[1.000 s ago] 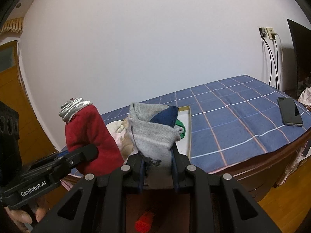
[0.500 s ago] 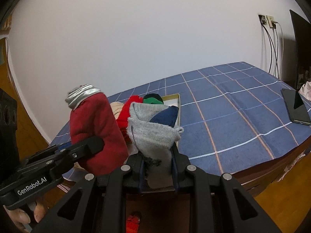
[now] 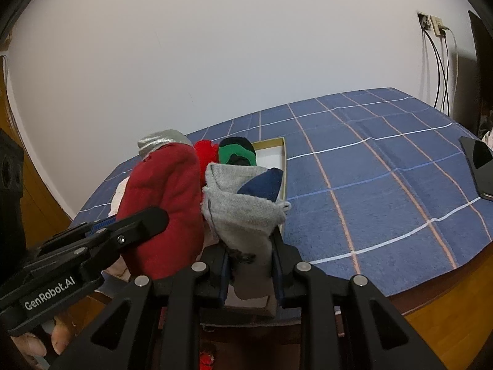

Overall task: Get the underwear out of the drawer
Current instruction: 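Carry both held items up over the tray, then lower both items into the tray and open both grippers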

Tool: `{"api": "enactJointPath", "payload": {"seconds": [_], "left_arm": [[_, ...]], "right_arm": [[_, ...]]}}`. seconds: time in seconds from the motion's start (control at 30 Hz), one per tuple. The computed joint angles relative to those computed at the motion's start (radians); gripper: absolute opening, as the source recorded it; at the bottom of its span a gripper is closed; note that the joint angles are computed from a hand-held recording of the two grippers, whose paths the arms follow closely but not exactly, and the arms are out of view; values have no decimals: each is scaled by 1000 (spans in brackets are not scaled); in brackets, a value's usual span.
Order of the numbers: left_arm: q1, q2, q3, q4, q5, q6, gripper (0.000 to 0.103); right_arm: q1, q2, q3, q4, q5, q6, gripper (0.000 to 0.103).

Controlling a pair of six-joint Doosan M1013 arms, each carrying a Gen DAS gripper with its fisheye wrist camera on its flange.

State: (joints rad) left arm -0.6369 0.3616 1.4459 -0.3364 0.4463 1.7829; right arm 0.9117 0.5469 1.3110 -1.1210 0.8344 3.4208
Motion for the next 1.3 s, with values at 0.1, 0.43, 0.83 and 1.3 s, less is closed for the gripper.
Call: {"api": "enactJointPath", "payload": {"seconds": [0.1, 0.43, 0.83, 1.3], "left_arm": [[1, 11, -8, 18, 2, -16, 20], [-2, 52, -43, 103, 11, -85, 18], [-4, 84, -52, 204, -16, -200, 30], [4, 60, -10, 365, -38, -440, 76]], "right_arm": [[-5, 4, -6, 5, -1, -7, 25], [-24, 26, -29, 42, -14, -36, 25], [-35, 56, -59, 49, 4, -86, 25], [-44, 36, -20, 28, -80, -172, 35]]}}
